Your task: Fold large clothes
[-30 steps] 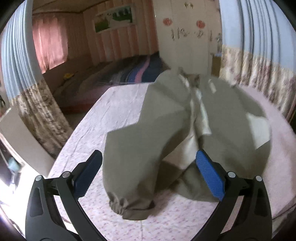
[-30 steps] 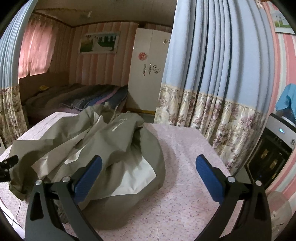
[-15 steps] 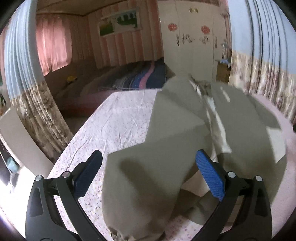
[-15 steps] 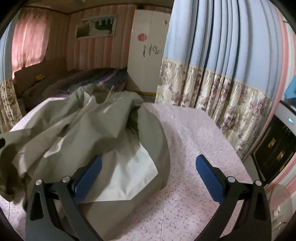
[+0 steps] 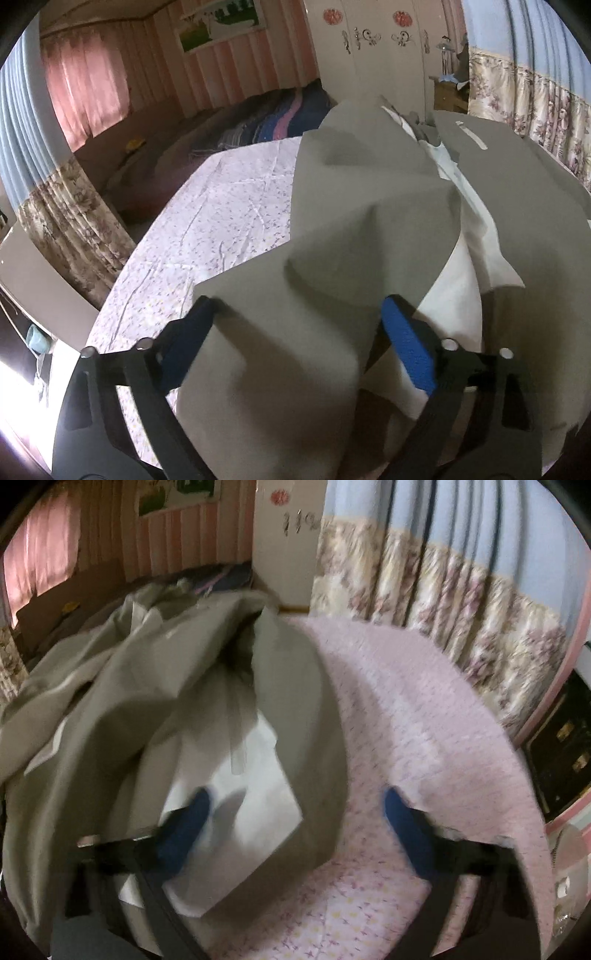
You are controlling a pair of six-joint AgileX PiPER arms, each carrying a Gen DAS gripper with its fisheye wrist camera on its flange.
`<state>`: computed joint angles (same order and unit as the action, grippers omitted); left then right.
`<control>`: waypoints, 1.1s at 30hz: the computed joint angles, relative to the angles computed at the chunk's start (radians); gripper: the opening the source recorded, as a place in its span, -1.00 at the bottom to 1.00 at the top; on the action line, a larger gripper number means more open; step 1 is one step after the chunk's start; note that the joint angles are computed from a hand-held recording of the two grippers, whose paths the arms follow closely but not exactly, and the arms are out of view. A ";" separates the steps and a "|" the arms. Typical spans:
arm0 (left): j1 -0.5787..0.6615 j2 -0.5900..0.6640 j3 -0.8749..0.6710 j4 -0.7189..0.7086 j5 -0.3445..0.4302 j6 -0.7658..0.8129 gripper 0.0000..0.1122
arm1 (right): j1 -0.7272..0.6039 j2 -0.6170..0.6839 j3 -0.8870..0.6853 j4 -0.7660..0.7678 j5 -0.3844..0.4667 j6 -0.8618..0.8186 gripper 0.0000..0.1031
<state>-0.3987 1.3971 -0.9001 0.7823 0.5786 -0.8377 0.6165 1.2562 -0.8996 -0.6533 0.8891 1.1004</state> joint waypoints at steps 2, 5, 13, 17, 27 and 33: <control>0.044 0.034 -0.037 -0.116 -0.018 0.110 0.46 | -0.036 0.007 0.008 0.049 -0.055 -0.050 0.02; 0.070 0.050 -0.048 -0.165 -0.035 0.147 0.44 | -0.045 0.009 0.007 0.049 -0.092 -0.094 -0.81; 0.040 0.035 -0.036 -0.050 -0.001 0.008 0.68 | -0.089 -0.052 0.044 -0.099 0.008 -0.122 -0.89; 0.025 0.041 -0.026 -0.009 0.007 -0.037 0.74 | -0.250 -0.099 0.097 -0.013 -0.017 -0.248 -0.89; 0.061 0.021 -0.019 -0.049 -0.005 0.013 0.74 | -0.280 -0.299 0.069 0.211 0.033 -0.413 -0.50; 0.057 -0.023 -0.025 -0.146 -0.030 0.102 0.73 | -0.147 -0.253 -0.002 0.202 -0.066 -0.376 0.27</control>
